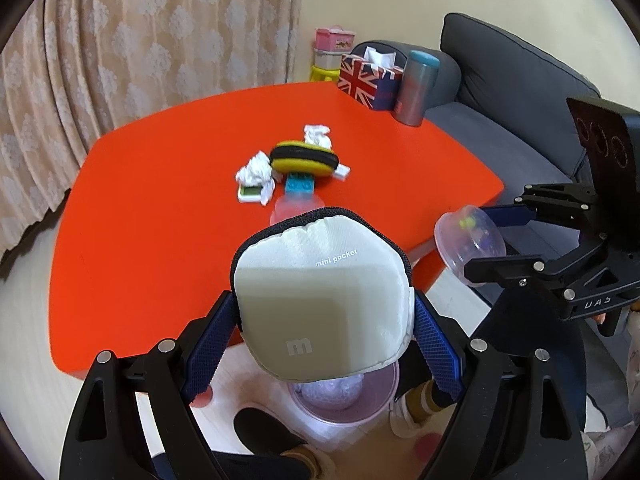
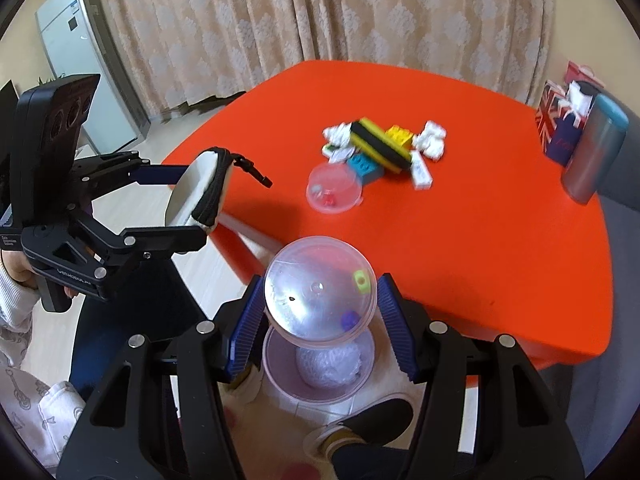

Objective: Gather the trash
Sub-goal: 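Carry the capsule and pouch over the trash bin and release both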

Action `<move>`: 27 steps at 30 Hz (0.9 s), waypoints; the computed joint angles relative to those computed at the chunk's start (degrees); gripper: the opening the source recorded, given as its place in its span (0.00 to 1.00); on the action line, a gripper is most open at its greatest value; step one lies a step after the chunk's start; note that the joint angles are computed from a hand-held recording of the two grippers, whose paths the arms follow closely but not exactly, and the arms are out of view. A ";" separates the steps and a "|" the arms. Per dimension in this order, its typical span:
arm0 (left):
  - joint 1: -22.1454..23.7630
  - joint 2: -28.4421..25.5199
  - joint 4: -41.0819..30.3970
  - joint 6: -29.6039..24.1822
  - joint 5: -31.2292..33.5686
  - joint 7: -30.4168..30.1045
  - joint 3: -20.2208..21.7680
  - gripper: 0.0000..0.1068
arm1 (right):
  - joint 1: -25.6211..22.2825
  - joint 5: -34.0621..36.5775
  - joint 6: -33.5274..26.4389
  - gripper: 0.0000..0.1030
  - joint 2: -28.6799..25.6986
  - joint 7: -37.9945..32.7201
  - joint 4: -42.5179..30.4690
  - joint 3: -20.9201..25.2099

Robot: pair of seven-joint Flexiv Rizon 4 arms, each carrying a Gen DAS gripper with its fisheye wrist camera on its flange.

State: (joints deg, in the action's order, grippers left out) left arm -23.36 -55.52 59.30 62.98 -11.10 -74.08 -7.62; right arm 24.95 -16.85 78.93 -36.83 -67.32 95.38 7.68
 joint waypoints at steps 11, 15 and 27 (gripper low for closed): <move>0.13 1.26 2.94 1.72 -0.30 -0.10 -0.38 0.77 | -1.04 2.46 -1.31 0.70 -1.96 -3.14 -1.11 3.12; 0.24 1.59 3.56 1.94 -0.35 -0.08 -0.53 0.77 | -0.74 2.79 -1.01 0.78 -2.03 -2.98 -1.56 2.57; 0.17 1.37 2.41 -0.70 -0.67 1.96 -1.20 0.77 | 2.33 0.28 1.08 0.90 0.13 3.63 1.38 -3.26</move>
State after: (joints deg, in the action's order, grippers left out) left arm -23.19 -54.15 61.71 62.27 -11.77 -72.12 -8.82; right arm 27.29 -16.57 80.01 -36.69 -63.70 96.76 4.42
